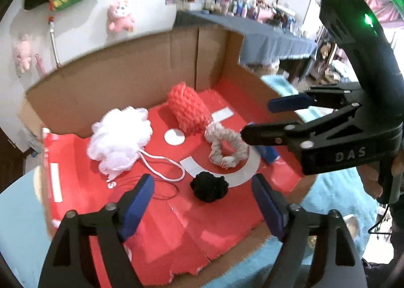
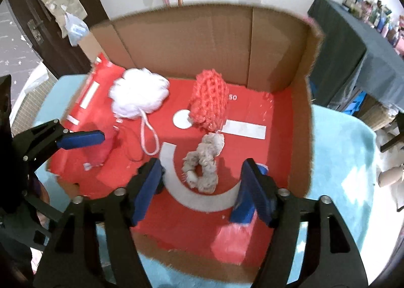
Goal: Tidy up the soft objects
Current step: 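Lower both items into the box and open both tools, then withdraw both tools from the box back toward the remaining items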
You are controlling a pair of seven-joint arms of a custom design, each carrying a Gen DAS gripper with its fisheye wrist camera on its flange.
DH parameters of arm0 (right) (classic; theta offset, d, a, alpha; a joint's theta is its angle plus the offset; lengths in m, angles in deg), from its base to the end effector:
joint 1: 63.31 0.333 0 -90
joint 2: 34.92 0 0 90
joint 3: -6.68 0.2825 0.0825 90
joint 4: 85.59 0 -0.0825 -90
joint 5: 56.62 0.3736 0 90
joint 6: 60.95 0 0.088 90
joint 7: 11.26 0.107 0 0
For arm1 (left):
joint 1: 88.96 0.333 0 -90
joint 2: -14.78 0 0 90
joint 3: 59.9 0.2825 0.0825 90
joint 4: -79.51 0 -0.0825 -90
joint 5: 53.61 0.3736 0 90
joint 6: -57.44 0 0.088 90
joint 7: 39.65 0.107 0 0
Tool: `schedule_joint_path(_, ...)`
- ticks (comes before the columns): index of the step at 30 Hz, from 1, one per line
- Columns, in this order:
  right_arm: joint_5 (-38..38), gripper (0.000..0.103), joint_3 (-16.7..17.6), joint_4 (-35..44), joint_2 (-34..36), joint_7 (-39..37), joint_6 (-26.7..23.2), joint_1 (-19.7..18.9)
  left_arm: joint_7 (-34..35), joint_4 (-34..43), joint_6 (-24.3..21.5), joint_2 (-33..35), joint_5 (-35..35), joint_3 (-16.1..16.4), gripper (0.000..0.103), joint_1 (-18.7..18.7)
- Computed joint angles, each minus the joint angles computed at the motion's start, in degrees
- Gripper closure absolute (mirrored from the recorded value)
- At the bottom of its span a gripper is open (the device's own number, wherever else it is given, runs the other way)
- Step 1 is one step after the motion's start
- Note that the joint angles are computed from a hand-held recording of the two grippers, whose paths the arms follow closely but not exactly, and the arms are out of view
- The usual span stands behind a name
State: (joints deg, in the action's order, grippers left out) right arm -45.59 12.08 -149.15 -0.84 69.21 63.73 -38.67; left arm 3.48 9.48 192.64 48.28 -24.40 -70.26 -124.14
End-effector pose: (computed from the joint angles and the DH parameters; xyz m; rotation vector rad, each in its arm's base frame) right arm 0.6426 0.3561 0.4999 -2.3117 1.2341 -0.1087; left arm 0.5463 -0.4961 0.4768 -1.7214 2.0608 -0.7788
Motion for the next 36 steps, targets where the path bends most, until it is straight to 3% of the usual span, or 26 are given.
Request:
schedule_joint_path(4,1.28,0.030,0.28,-11.57,-9.15,-0.07,6.85,-0.61,-9.58,-7.28,2.10,-6.65,7.51,2.39,0.009,-2.89)
schedule_joint_path(9,2.01,0.027,0.63,-24.66,-20.01,-0.20,14.97,-1.15,-21.01,-12.65,1.90,-12.56,16.90,1.69,0.003,-4.40)
schedule_joint_path(14,1.68,0.024,1.22,-39.09,-31.87,-1.16,24.87,-1.48,-33.01,-16.15,-3.53,-17.33,31.58,0.41,0.000,-7.92)
schedule_joint_path(17,5.32,0.023,1.56,-47.60,-39.54,-3.23,30.02,-1.71,-37.54,-17.92,-7.07,-19.22,37.70,-1.70,0.000,-9.10)
schedule_joint_path(21,10.61,0.014,1.05,-57.92,-49.08,-7.54,36.77,-0.32,-44.31,-20.51,-12.36,-21.41,44.17,-5.06,0.000,-10.33)
schedule_joint_path(31,13.22,0.007,2.55,-80.04,-68.59,-7.71,52.43,2.70,-54.01,-24.87,-21.93,-23.06,53.52,-11.04,0.000,-14.02)
schedule_joint_path(36,10.92,0.007,7.70,-88.93,-75.17,-2.12,57.12,0.40,-57.83,-26.21,-26.32,-22.08,55.32,-12.10,0.000,-16.65)
